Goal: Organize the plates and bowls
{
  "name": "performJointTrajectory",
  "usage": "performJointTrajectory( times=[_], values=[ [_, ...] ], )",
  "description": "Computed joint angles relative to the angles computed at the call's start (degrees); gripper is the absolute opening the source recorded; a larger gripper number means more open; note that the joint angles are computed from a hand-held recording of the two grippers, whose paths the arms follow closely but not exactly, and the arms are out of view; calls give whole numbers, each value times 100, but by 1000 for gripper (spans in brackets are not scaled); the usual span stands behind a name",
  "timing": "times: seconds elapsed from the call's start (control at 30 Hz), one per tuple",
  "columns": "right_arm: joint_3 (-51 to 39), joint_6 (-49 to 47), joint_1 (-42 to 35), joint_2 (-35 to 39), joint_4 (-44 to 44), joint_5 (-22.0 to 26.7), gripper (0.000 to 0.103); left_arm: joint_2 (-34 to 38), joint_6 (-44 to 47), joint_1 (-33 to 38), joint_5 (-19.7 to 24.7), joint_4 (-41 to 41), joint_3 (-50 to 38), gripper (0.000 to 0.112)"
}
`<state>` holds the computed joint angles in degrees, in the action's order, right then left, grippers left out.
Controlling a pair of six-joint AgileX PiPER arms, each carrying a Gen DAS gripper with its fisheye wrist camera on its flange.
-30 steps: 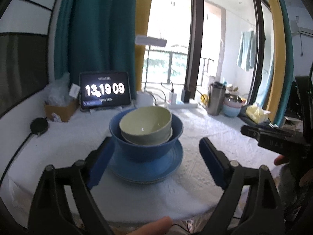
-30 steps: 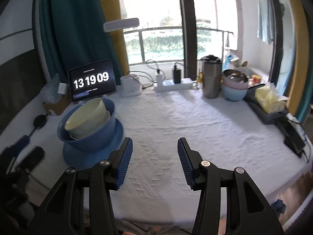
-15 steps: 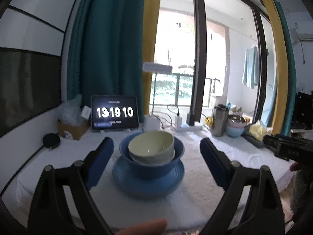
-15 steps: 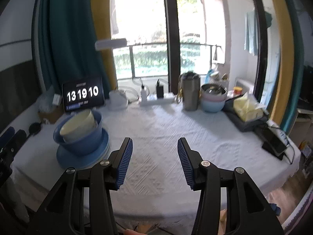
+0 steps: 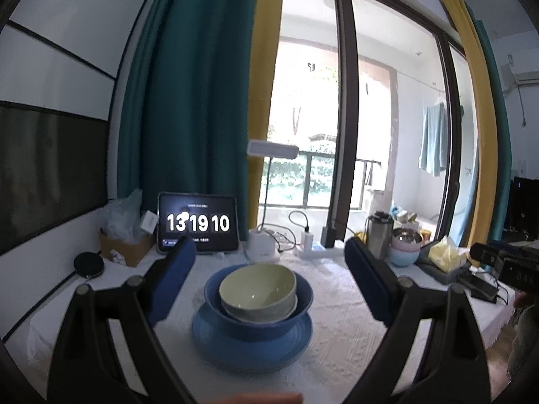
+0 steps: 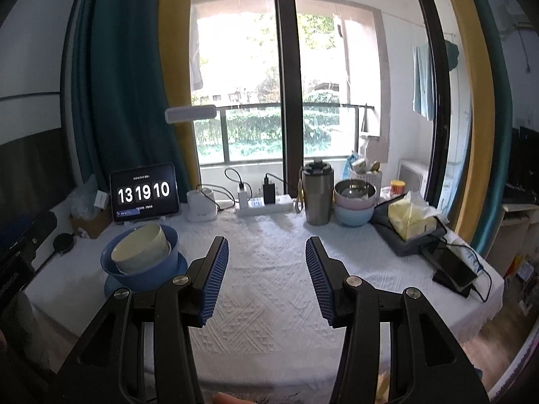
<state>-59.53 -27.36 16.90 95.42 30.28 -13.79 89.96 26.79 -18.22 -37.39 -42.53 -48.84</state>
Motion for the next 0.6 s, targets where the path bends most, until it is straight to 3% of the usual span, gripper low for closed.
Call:
performJointTrajectory(
  times=[0.23, 0.6],
  values=[
    [-91, 224, -39, -62, -254, 53, 51, -24, -91, 20, -106, 132, -34, 91],
    [-215, 112, 13, -10, -193, 73, 51, -33, -190, 83, 86, 216, -39, 91]
  ],
)
